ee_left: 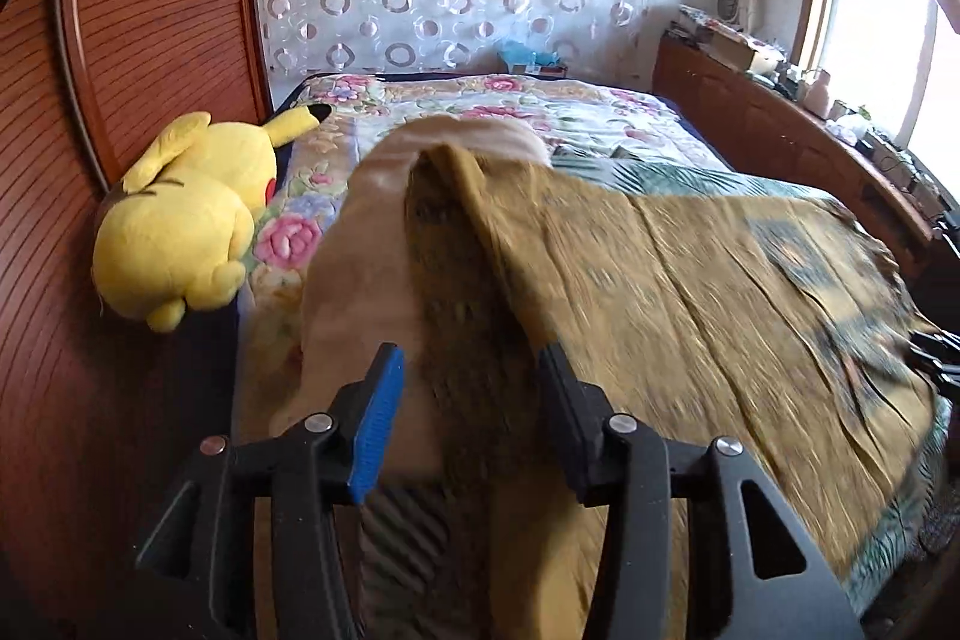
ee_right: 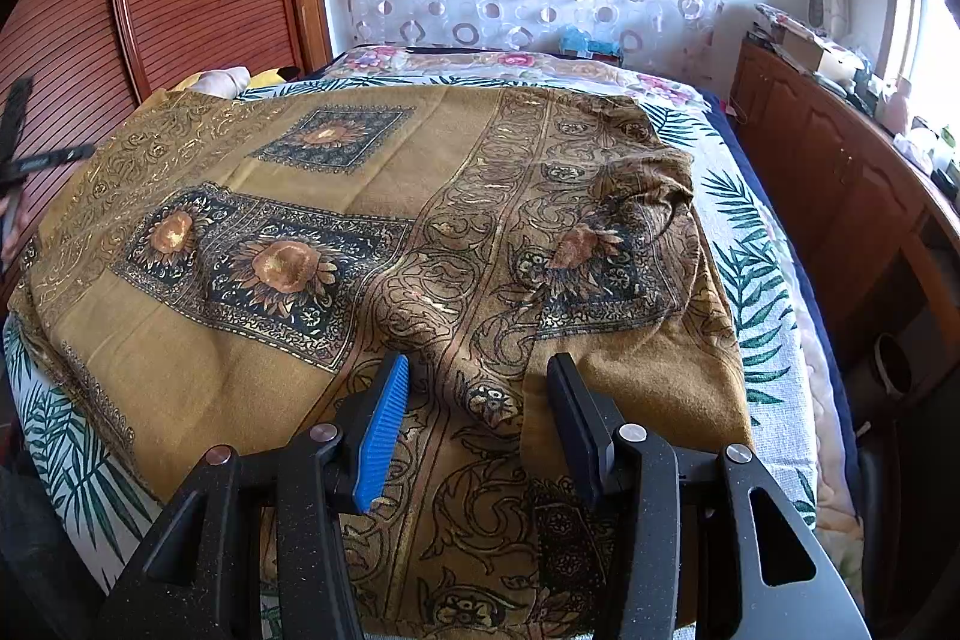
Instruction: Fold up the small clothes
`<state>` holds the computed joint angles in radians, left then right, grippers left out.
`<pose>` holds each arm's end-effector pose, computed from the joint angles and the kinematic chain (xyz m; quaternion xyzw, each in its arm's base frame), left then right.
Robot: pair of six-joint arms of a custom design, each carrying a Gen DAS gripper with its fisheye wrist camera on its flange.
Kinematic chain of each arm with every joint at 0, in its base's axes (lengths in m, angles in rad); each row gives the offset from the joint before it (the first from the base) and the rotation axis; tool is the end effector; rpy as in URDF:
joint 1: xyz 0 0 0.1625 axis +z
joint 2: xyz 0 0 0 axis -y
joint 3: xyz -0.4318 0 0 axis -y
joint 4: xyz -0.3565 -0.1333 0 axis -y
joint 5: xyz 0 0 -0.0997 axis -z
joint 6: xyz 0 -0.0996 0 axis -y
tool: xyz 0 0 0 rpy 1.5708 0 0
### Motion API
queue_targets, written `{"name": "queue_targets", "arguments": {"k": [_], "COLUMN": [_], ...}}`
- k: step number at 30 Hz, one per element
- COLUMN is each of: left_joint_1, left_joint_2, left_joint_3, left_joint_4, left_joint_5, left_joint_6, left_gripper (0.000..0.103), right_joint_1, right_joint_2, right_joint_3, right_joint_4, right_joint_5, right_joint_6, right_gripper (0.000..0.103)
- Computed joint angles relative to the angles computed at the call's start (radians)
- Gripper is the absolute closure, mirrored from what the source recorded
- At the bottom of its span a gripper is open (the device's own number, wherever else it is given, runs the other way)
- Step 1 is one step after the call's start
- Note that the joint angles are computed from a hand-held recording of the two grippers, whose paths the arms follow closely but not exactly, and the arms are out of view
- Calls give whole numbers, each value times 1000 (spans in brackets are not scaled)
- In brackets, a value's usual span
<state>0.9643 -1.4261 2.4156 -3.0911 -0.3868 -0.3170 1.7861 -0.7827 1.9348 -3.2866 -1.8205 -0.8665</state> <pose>-0.0216 -0.4268 0.3099 -0.0293 0.8135 -0.4348 0.3851 0.2316 -0.5502 0.1130 0.4611 -0.8348 0.2232 0.2016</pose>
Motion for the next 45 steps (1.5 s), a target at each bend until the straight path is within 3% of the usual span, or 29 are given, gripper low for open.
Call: {"name": "queue_targets", "arguments": {"k": [3,5,7,15,23,31,34,36,38,40,45], "left_joint_1": [-47,-71,-81,-35,-15,-7,-2,2,2,-4,-69], "left_joint_2": [-25,-35,-31,-43,-47,-31,-17,-17,-19,-22,-3], "left_joint_3": [54,81,100,108,116,118,129,131,130,132,117], "left_joint_4": [14,7,-12,98,124,101,13,-11,-11,-34,-82], "left_joint_5": [2,-8,-17,-4,-41,-60,-95,-110,-112,-123,-100], "left_joint_6": [-61,-93,-106,-278,-297,-292,-231,-208,-205,-190,-134], "left_gripper": [49,31,25,25,61,66,66,72,89,96,98], "right_joint_1": [0,0,0,0,-1,-2,-2,-2,-2,-2,-2], "right_joint_2": [0,0,0,-1,-1,-1,-1,-2,-2,-2,-3], "right_joint_3": [0,0,0,0,0,0,0,0,0,0,0], "right_joint_4": [0,0,0,1,2,3,3,3,4,4,5], "right_joint_5": [0,-1,0,1,1,2,3,2,3,3,3], "right_joint_6": [-1,-1,0,-2,-3,-4,-4,-4,-4,-5,-4], "right_gripper": [53,53,53,53,53,53,53,53,53,53,53]}}
